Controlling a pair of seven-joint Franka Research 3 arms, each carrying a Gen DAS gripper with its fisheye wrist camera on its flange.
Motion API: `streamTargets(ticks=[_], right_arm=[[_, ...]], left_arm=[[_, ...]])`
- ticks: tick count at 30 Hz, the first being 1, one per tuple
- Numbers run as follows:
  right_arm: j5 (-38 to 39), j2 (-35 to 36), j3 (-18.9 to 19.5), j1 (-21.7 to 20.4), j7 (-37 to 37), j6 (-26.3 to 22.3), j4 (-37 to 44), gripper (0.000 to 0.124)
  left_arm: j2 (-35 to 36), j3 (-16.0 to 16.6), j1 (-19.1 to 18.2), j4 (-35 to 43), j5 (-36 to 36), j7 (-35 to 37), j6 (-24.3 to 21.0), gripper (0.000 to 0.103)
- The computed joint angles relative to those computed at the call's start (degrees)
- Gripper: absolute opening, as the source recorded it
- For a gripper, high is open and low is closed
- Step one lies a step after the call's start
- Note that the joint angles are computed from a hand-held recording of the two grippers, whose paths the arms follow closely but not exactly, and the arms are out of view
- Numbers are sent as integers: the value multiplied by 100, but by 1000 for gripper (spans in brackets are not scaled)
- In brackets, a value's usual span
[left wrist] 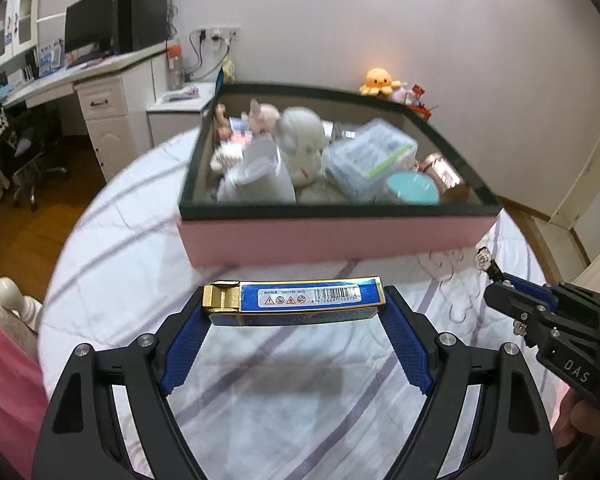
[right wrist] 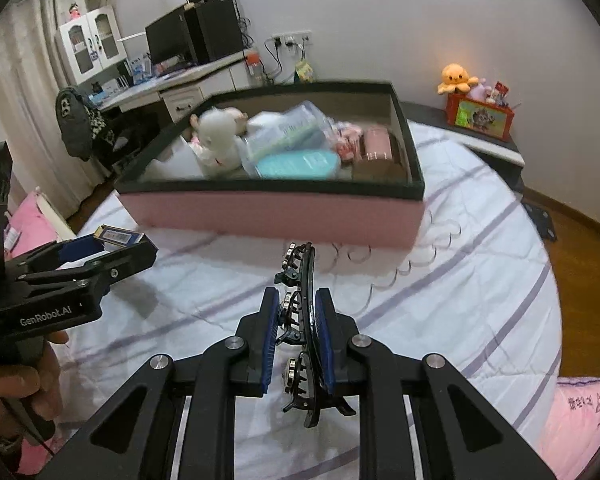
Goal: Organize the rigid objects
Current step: 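Carry the battery pack and hair clip into the pink box and open both tools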
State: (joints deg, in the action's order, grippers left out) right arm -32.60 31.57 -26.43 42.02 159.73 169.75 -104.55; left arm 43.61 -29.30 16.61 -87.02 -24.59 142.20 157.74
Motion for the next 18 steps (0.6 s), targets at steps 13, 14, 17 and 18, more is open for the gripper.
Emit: streamTargets(ticks=[13,14,17,18], right_arm=[[-333,310,39,-603,-163,-218,1314,19],[-273,357,76,-676,-209,-208,1399,19],[124,620,340,-1059,-593,-286,1863,19],[306,750,449,-1208,-750,-354,2071,19]], left_arm=[[665,4,-453,1807,7,-103,-280,84],[765,55,-551,2023,54,-190,-381,84],[1182,298,-965,2841,292,-508,-682,84],[1350,395,-1118,3148,397,-631,-805,84]])
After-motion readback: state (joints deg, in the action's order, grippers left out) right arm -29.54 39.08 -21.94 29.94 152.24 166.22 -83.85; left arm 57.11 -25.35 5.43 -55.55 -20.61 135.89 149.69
